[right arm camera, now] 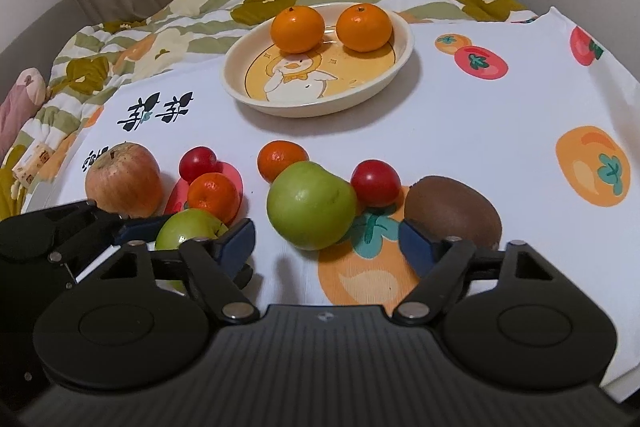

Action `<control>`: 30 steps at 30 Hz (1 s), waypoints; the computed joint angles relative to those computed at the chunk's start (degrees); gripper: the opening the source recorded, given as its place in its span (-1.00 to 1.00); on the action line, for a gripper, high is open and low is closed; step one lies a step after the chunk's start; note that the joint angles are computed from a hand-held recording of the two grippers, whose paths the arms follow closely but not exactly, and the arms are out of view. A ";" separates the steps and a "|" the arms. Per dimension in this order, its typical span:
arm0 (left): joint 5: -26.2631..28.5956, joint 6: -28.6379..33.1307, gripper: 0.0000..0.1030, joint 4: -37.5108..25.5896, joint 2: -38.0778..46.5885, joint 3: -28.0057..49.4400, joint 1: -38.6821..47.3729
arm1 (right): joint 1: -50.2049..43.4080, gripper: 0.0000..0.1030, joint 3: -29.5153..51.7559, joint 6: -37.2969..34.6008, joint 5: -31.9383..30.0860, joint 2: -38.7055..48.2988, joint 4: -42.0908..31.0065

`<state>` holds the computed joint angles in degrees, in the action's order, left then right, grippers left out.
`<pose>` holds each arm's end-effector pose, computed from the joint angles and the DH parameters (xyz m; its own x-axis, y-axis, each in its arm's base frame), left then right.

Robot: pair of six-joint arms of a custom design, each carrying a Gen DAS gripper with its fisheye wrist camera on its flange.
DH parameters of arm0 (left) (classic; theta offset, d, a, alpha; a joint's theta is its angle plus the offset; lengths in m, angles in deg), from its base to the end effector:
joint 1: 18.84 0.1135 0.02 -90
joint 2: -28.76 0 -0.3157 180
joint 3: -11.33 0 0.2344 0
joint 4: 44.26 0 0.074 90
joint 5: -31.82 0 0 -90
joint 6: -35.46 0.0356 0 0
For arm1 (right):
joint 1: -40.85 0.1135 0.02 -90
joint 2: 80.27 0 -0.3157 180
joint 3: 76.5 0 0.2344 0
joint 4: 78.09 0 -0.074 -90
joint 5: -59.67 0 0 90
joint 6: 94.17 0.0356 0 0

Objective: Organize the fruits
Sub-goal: 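Grasp the large green apple with the right gripper while the left gripper grasps the small green apple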

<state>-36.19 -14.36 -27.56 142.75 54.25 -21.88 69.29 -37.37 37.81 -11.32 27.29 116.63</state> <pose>0.2856 -0.0285 0.0932 -0.4479 0.6229 -0.6414 0.7277 0.6708 0.1433 0.2387 0.1161 0.1097 -0.7147 0.3321 -0.6156 0.2654 0.9430 0.2007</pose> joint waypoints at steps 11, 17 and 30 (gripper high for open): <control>-0.89 -0.40 0.17 1.48 -0.24 -1.16 -0.48 | -2.38 0.64 2.71 -1.35 -3.25 2.70 0.12; -1.23 -1.00 0.17 0.61 -0.88 -1.28 0.02 | -3.40 0.61 4.37 -1.90 -4.11 4.18 -0.14; -2.06 -2.39 0.17 -0.63 -1.91 -1.62 2.97 | -4.54 0.38 5.56 -1.68 -6.17 6.22 0.65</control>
